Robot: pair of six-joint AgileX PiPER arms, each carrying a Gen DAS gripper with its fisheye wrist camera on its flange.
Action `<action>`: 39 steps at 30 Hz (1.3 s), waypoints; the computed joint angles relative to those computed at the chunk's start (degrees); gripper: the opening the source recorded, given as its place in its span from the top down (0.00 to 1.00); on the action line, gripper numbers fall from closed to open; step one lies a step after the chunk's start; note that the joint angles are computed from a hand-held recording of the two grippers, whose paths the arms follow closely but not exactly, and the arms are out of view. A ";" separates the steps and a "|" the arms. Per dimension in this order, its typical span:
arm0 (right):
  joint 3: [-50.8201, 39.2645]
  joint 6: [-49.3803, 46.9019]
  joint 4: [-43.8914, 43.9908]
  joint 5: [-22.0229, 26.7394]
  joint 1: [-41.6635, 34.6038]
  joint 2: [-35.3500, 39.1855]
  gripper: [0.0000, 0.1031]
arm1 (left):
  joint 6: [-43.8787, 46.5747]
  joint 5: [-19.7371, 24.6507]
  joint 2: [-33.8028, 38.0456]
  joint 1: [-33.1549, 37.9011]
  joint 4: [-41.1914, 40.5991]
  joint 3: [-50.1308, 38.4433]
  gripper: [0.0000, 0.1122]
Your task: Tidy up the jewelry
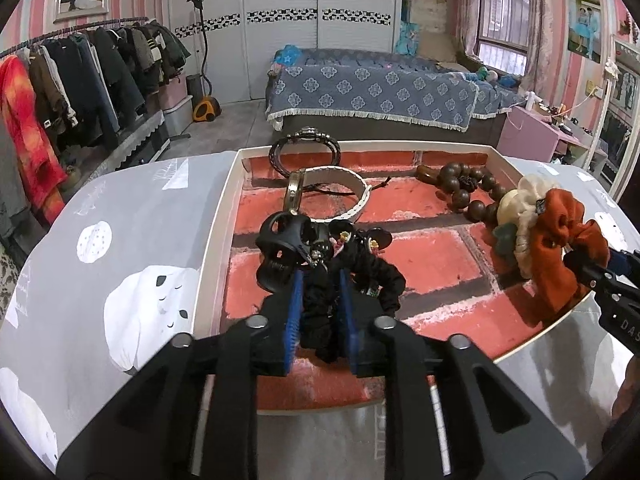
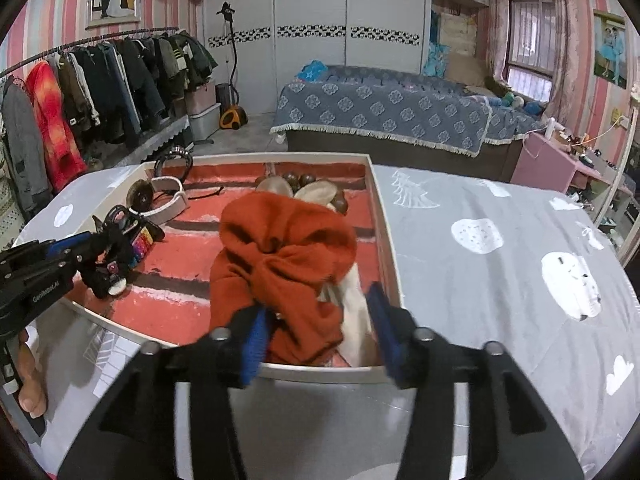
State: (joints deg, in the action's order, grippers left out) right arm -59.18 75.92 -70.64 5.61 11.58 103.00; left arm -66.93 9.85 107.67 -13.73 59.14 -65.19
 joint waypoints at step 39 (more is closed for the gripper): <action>28.29 6.98 5.50 60.81 53.29 -61.58 0.04 | -25.42 58.19 -55.19 -51.68 9.49 30.61 0.13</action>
